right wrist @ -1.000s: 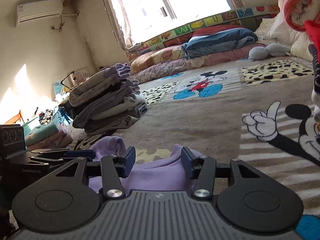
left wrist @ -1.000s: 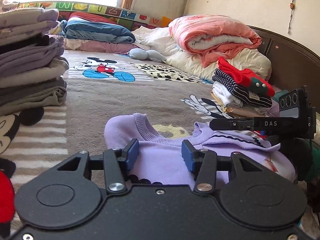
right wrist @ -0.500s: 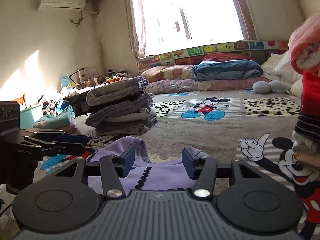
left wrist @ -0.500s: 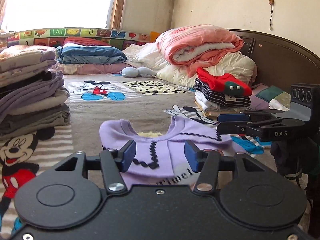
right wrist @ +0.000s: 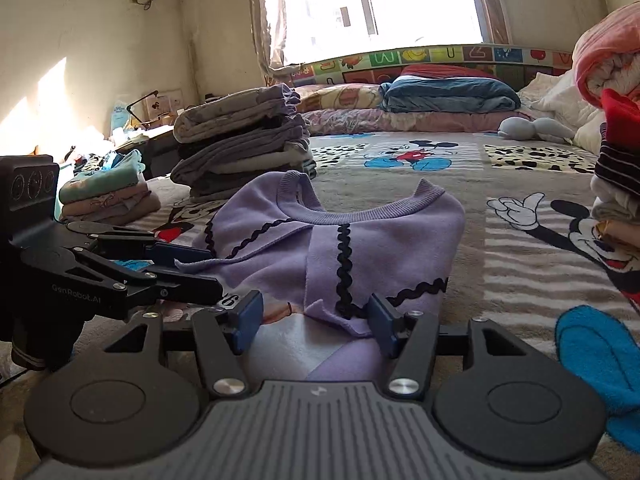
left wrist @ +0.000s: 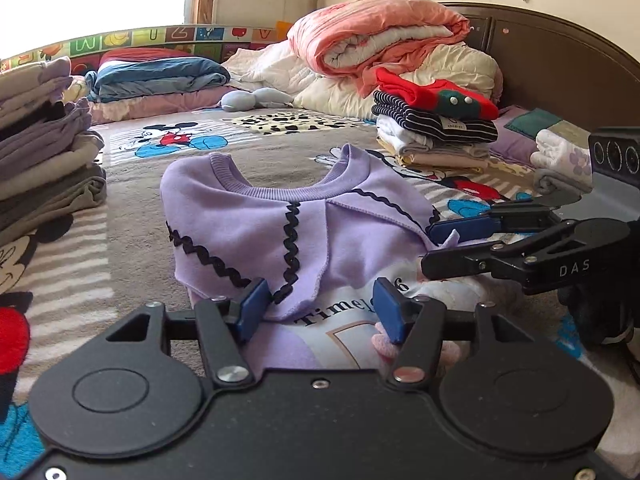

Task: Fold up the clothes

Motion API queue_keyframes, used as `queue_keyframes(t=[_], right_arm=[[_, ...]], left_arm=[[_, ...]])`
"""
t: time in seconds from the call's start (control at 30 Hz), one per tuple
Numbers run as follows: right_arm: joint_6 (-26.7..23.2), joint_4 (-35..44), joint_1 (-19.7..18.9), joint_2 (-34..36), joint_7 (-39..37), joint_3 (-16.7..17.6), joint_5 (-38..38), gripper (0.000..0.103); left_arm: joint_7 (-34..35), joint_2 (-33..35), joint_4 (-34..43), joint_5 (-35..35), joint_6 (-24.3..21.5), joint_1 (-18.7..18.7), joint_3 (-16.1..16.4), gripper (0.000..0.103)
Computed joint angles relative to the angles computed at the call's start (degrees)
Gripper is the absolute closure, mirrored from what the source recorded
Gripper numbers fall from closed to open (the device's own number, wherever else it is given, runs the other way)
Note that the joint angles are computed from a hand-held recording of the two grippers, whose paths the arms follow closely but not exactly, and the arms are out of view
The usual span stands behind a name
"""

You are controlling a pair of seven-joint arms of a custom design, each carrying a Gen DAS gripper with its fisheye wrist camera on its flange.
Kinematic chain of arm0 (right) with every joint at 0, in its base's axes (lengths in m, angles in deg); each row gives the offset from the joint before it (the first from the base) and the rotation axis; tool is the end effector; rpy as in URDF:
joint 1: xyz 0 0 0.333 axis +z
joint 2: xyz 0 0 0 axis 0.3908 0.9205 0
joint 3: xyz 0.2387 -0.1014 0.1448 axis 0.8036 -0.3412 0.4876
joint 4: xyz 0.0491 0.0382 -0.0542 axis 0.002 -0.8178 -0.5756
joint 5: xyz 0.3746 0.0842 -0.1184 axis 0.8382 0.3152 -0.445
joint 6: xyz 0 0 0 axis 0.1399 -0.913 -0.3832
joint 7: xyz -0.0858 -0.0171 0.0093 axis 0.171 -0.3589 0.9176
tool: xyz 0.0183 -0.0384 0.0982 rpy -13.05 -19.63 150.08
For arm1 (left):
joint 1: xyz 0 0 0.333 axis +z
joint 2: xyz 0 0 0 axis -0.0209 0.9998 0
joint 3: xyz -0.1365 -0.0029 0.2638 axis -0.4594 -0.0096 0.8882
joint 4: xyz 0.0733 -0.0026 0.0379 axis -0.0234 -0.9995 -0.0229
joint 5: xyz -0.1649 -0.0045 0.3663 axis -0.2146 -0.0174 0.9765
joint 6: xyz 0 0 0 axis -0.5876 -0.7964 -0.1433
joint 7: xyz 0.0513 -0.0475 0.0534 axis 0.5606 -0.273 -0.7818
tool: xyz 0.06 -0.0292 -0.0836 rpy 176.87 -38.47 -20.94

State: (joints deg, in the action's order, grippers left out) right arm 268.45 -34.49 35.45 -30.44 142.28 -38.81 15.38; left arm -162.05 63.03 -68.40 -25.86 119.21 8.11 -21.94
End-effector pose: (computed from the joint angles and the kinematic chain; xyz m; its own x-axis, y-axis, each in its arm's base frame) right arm 0.6717 0.1717 0.3687 0.1692 -0.9671 -0.1900 -0.4339 0.0999 -0.8954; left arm 0.7375 -0.1199 0.3765 -0.7965 -0.6026 0.0509 -0.3208 0.3496 -0.8803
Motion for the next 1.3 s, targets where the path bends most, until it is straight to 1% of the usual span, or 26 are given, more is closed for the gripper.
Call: queue_keyframes(t=[0.1, 0.13, 0.17, 0.2, 0.23, 0.27, 0.3, 0.37, 0.43, 0.47, 0.57, 0.6, 0.7, 0.77, 0.8, 0.87, 0.9, 0.93, 0.97, 1.0, 1.03, 1.13, 1.17, 1.2, 1.23, 1.3], right_arm=[[-0.47, 0.21, 0.71, 0.11, -0.36, -0.64, 0.7, 0.043], [0.05, -0.21, 2.51, -0.23, -1.28, -2.3, 2.0, 0.043], [1.16, -0.85, 6.25, -0.6, -3.36, -5.65, 4.9, 0.043], [3.27, -1.85, 11.22, -0.95, -6.9, -9.91, 9.06, 0.043], [5.81, -3.09, 14.61, -1.51, -10.63, -12.35, 12.02, 0.043], [7.73, -4.14, 16.27, -2.15, -13.44, -13.13, 13.64, 0.043], [9.37, -5.06, 17.52, -2.7, -15.94, -13.48, 15.02, 0.043], [11.58, -6.52, 19.11, -3.65, -20.2, -13.45, 17.18, 0.043], [10.74, -6.82, 18.97, -4.1, -22.43, -12.47, 18.47, 0.043], [9.05, -6.63, 18.14, -4.28, -22.64, -11.55, 18.6, 0.044], [-0.55, -3.63, 16.82, -3.32, -24.02, -10.57, 21.96, 0.043], [-0.62, -3.26, 16.31, -2.83, -23.59, -10.11, 21.63, 0.041], [-1.56, -2.38, 19.17, -1.99, -24.91, -12.91, 23.22, 0.039], [-1.98, -2.19, 18.95, -1.8, -24.7, -12.69, 22.88, 0.038], [-2.28, -2.39, 18.12, -2.16, -24.17, -11.9, 22.22, 0.038], [-0.67, -4.39, 13.9, -3.98, -21.85, -7.62, 19.0, 0.039], [1.77, -6.14, 9.87, -5.1, -17.97, -3.96, 14.47, 0.042], [4.89, -7.66, 7.83, -5.98, -15.08, -2.2, 12.26, 0.045], [6.87, -7.91, 7.8, -6.21, -16.2, -2.0, 13.82, 0.045], [8.12, -7.52, 9.77, -6.14, -18.96, -3.56, 17.35, 0.045], [8.35, -6.82, 10.79, -5.89, -19.55, -4.98, 18.16, 0.045], [5.17, -2.34, 8.45, -3.81, -20.34, -4.92, 15.51, 0.043], [4.09, -0.58, 8.58, -2.88, -21.24, -5.71, 15.28, 0.042], [2.84, 1.57, 8.52, -1.7, -22.02, -6.45, 14.86, 0.038], [1.39, 3.78, 7.32, -0.52, -21.75, -6.14, 13.62, 0.031], [0.28, 7.3, 3.77, 1.79, -19.74, -4.11, 10.37, 0.028]], left_arm=[[3.74, -2.05, -2.64, -3.85, 1.85, 1.38, -1.38, 0.046], [7.18, -3.54, -4.4, -6.44, 2.47, 2.34, -2.3, 0.046], [11.78, -5.44, -6.48, -9.82, 2.83, 3.38, -3.2, 0.046], [16.8, -7.39, -8.6, -13.15, 2.44, 4.46, -3.92, 0.046], [21.12, -8.9, -10.33, -16.25, 2.51, 5.06, -4.31, 0.046], [25.03, -10.15, -11.8, -19.35, 2.94, 5.36, -4.54, 0.046], [26.36, -10.95, -12.75, -20.7, 3.1, 5.1, -4.14, 0.046], [24.64, -11.4, -13.61, -19.47, 2.26, 3.72, -2.32, 0.046], [23.18, -10.65, -13.29, -16.89, 3.63, 1.03, -0.2, 0.045], [22.41, -10.17, -13.01, -15.57, 4.53, -0.43, 0.91, 0.045], [18.69, -8.64, -11.39, -14.04, 4.41, -2.56, 3.19, 0.04], [17.79, -8.22, -10.98, -13.49, 3.99, -2.77, 3.57, 0.039], [17.07, -8.33, -11.21, -12.74, 3.52, -2.9, 3.82, 0.038], [15.32, -9.27, -11.58, -11.19, 1.65, -2.63, 4.33, 0.038], [14.34, -9.8, -11.72, -10.34, 0.53, -2.47, 4.64, 0.038], [15.89, -10.77, -11.96, -13.01, -0.45, -1.34, 4.18, 0.041], [17.28, -10.86, -11.59, -15.88, 0.16, -1.04, 3.84, 0.044], [18.6, -10.74, -10.95, -18.9, 1.21, -1.04, 3.62, 0.044], [19.05, -9.99, -9.51, -20.61, 1.34, -1.27, 3.76, 0.044], [18.94, -8.88, -7.61, -21.52, 1.03, -1.54, 3.98, 0.044], [18.03, -7.46, -5.38, -20.98, 0.55, -2.02, 4.36, 0.044], [14.2, -1.67, 3.11, -15.74, -0.12, -3.6, 4.87, 0.044], [12.24, 0.78, 6.52, -13.44, -0.27, -4.08, 4.9, 0.044], [9.96, 3.3, 9.96, -11.06, -0.84, -4.52, 5.03, 0.042], [7.61, 5.92, 13.55, -8.67, -1.62, -5.0, 5.22, 0.04], [2.82, 11.37, 21.29, -3.94, -3.65, -6.1, 5.67, 0.04]])
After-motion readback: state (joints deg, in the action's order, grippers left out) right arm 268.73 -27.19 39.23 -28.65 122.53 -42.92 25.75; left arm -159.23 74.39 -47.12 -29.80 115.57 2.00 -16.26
